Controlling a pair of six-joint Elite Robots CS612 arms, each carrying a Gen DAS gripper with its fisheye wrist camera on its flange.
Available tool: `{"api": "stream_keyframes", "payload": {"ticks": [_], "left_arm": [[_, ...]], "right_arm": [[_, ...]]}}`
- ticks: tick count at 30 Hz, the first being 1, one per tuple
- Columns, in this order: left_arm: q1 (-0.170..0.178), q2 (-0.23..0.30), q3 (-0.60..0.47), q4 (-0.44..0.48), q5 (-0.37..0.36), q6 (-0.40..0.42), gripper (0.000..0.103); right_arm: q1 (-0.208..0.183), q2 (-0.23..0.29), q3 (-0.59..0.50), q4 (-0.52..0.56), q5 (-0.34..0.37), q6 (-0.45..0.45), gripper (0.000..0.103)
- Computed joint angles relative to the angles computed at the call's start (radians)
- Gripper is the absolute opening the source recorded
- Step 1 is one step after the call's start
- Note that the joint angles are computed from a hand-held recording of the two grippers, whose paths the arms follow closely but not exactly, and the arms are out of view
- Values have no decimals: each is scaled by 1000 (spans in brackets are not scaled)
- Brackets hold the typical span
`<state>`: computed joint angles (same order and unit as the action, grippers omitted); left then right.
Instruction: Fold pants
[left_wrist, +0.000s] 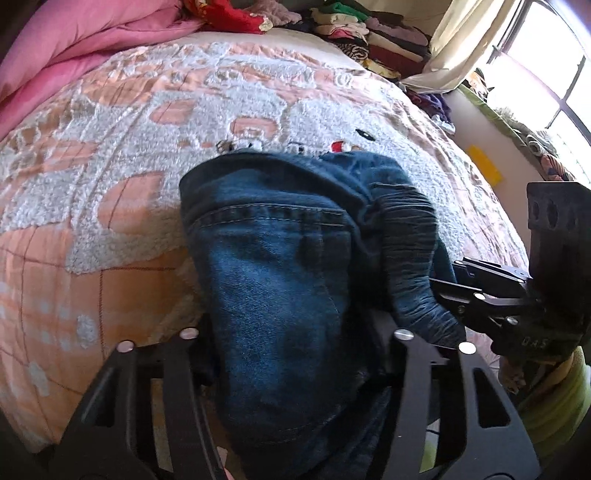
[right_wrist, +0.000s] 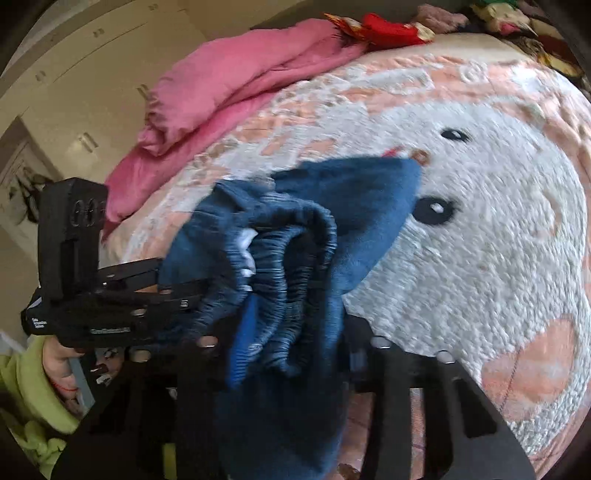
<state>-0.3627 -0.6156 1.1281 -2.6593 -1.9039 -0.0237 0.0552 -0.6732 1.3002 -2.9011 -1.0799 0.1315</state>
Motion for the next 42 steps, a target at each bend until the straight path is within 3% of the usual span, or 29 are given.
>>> {"api": "stream_keyframes", "payload": {"ticks": [2,11,26,33,36,39,42], "left_arm": [[1,-2,-4,-9,-9,0,38],[10,32,-107,0,-37,-28,38],[3,118,-276,81,35,-7,38],[4,133,-291,143,70,-13,63],[6,133,-287,145,70,-14,66],[8,123,-267,123,65,-16,70],[10,99,-224,76,70,-22,74]], "right_arm": [[4,-5,-2,-11,-10,-19,34],[5,8,-79,-11,-49,-57,34],[2,73,-205,64,-133,-54,36],[10,73,-191,123,-254,-24,63],[5,73,-185,125,-241,8,64],[13,60,-166,105,-284,16,78],[16,34,-122,46,-308,13,85]]}}
